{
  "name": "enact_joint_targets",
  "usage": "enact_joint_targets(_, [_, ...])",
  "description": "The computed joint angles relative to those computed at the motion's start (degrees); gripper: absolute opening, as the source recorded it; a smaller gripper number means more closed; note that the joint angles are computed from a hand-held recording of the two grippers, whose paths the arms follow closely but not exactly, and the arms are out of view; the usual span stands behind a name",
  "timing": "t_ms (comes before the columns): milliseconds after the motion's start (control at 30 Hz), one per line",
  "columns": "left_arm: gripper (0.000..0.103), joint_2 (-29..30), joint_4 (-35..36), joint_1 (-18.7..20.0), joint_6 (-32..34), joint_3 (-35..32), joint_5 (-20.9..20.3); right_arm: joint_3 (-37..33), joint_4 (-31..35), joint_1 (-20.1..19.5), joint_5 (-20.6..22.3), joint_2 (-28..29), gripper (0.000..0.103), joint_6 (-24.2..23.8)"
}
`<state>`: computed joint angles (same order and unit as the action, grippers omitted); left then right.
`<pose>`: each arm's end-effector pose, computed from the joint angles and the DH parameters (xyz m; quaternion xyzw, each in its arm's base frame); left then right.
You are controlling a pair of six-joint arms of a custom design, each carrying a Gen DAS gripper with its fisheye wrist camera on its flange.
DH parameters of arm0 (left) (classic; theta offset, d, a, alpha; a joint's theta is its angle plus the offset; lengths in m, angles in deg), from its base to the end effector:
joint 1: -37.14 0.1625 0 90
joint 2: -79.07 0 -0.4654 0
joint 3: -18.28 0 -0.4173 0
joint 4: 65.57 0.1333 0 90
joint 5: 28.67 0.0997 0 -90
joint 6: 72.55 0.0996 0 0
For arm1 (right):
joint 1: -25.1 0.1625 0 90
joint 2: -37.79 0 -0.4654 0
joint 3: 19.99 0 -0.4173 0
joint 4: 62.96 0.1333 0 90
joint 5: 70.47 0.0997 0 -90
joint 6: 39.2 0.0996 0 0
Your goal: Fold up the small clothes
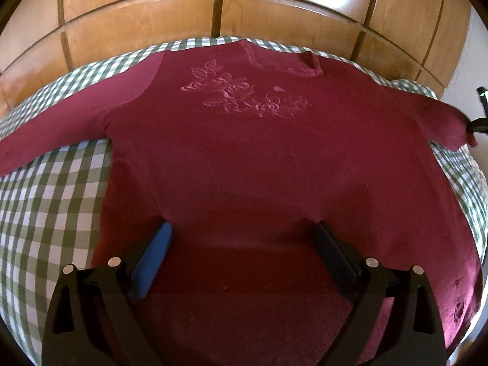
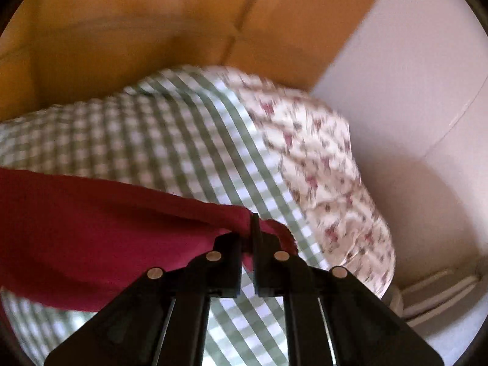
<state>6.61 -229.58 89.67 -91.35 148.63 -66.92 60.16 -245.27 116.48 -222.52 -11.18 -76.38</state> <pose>-0.1211 -0.5056 0.2212 0.0841 0.8890 -0.3150 0.3216 0.0634 -0.7502 0.3623 -0.0038 -0.7830 0.2783 0.5563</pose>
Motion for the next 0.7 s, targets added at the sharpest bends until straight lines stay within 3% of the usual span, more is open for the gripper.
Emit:
enact_joint_targets(33, [0.093,0.02,0.31,-0.02,-0.06,-0.07,0.08,-0.58,-1.80,-0.53,-0.90,1.05,0.017,0.19])
enact_joint_targets(67, [0.094,-0.01,0.60,0.02,-0.11,-0.17,0.03,-1.25,-4.89,-0.80,-2.07,2.13,0.045,-1.13])
enact_joint_targets(100, [0.094,-0.11,0.78,0.06,-0.14,-0.21,-0.09,-1.52,-7.06,-1.13,-2.28,2.64,0.065,-1.92])
enact_joint_targets(133, [0.094,-0.29,1.27,0.08,-0.28,-0.31,-0.24,-0.11,-8.44,-1.32,-1.38,2.15,0.069,-1.04])
enact_joint_targets(300, [0.093,-3.32,5.40,-0.97,-3.04,0.24,-0.21,12.70,0.65,-1.15,7.20,-7.17,0.082,11.70])
enact_joint_targets(400, [0.093,-7.67,10.06,-2.57,-7.24,2.25,1.54,22.53,10.35,-1.29,18.59,-15.53,0.082,20.61])
enact_joint_targets(433, [0.093,-9.90,12.55,-3.24,-9.40,3.21,2.32,25.71,14.55,-1.66,24.19,-18.44,0.082,23.37])
enact_joint_targets(500, [0.093,-13.54,17.86,-4.62,-13.73,4.62,4.31,30.82,20.28,-2.12,32.71,-22.55,0.082,24.81])
enact_joint_targets(633, [0.093,-21.55,28.91,-6.58,-22.19,7.14,5.74,39.71,25.59,-1.43,42.16,-27.36,0.076,24.18])
enact_joint_targets(700, [0.090,-25.72,33.76,-7.48,-24.86,8.38,4.50,44.10,23.25,0.14,41.52,-28.51,0.075,22.38])
